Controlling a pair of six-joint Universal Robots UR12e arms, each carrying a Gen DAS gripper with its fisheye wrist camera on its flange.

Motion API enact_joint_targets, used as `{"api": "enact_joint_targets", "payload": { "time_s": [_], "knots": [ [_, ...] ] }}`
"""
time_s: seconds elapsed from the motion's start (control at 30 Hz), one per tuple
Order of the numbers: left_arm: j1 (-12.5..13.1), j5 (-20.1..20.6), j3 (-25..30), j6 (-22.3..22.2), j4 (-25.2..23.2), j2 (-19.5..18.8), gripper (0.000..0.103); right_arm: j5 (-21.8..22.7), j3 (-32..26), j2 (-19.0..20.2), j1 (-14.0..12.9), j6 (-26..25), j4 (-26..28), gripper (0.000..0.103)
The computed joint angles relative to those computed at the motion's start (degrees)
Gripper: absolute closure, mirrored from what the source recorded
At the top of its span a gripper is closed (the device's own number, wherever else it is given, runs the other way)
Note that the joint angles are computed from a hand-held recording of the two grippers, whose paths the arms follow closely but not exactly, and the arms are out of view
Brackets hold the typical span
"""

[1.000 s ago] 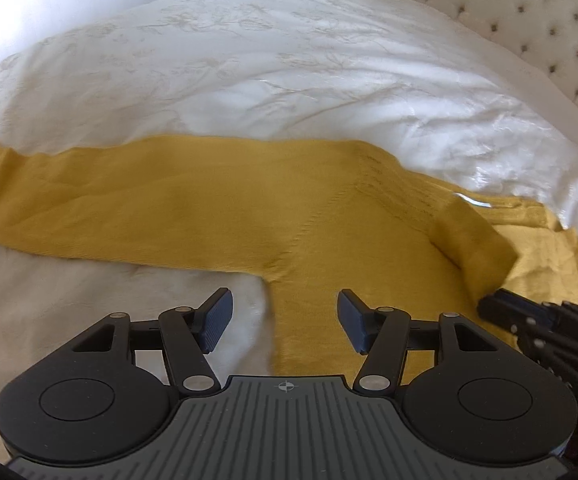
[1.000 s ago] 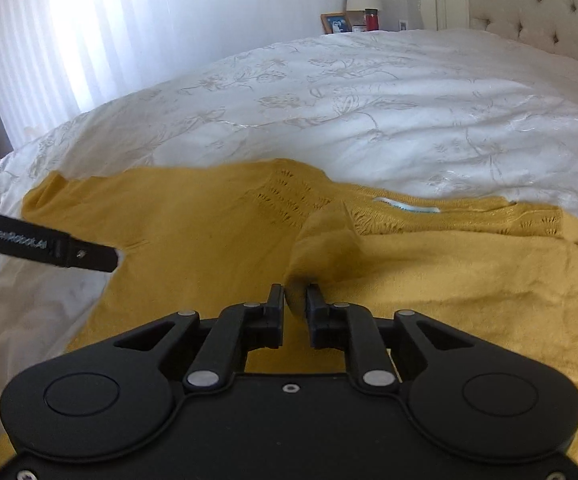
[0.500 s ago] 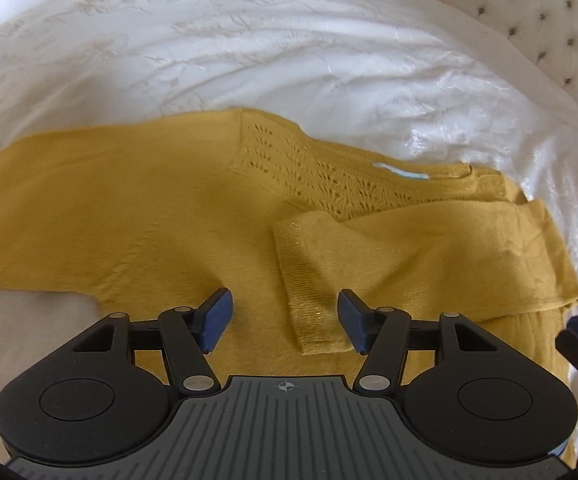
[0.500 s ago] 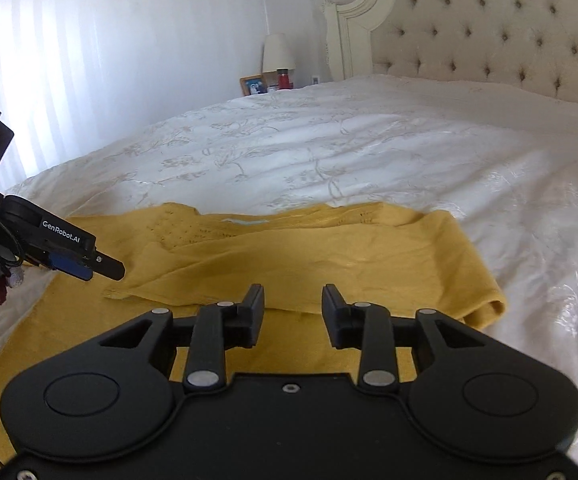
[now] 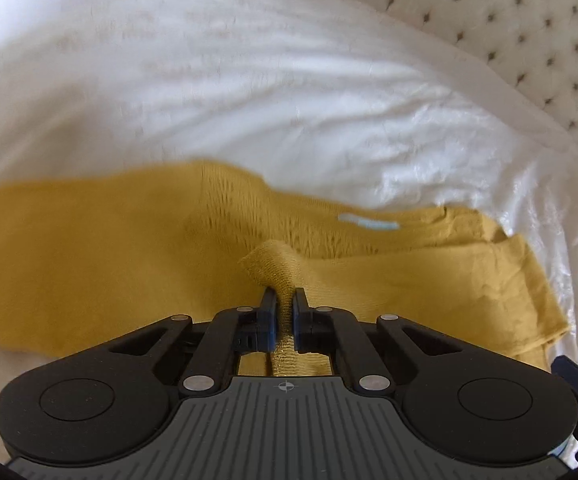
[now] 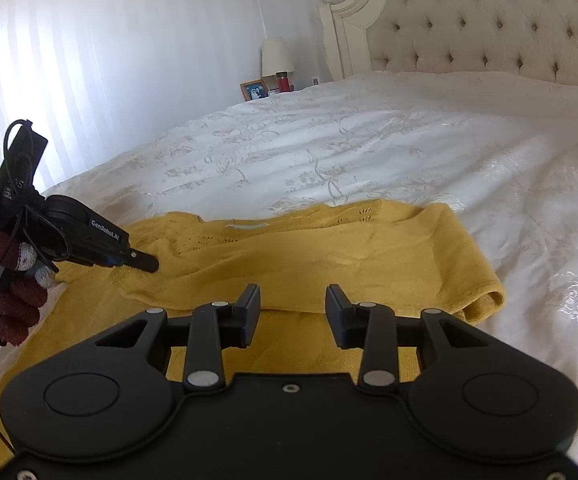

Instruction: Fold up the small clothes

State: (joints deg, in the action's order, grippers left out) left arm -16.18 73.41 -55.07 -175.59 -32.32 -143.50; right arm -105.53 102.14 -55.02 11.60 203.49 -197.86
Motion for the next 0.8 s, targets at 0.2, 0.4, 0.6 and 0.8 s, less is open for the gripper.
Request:
{"api": "enact_joint_targets", "payload": {
  "time_s": [0.2, 0.4, 0.6, 0.8],
  "knots": [
    [0.7, 2.6, 1.6, 1.6, 5.3, 0.0, 0.096, -0.8, 0.4, -0.3, -0.3, 1.4, 0.8, 0.056],
    [1.0, 7.5, 6.1, 1.8, 1.7, -2.7, 0.096, -1.2, 0.1, -0.1, -0.5, 2.6, 3.0, 0.056],
    [1.5, 7.7, 7.0, 2.4, -3.8, -3.6, 0.095, -1.2, 0.0, -0.1, -0.8, 3.4, 4.9, 0.055],
    [2.0, 8.5, 6.0, 1.1, -3.6, -3.9, 0.088, -1.2, -0.3, 0.0, -0.7, 3.3, 7.2, 0.053]
  ]
}}
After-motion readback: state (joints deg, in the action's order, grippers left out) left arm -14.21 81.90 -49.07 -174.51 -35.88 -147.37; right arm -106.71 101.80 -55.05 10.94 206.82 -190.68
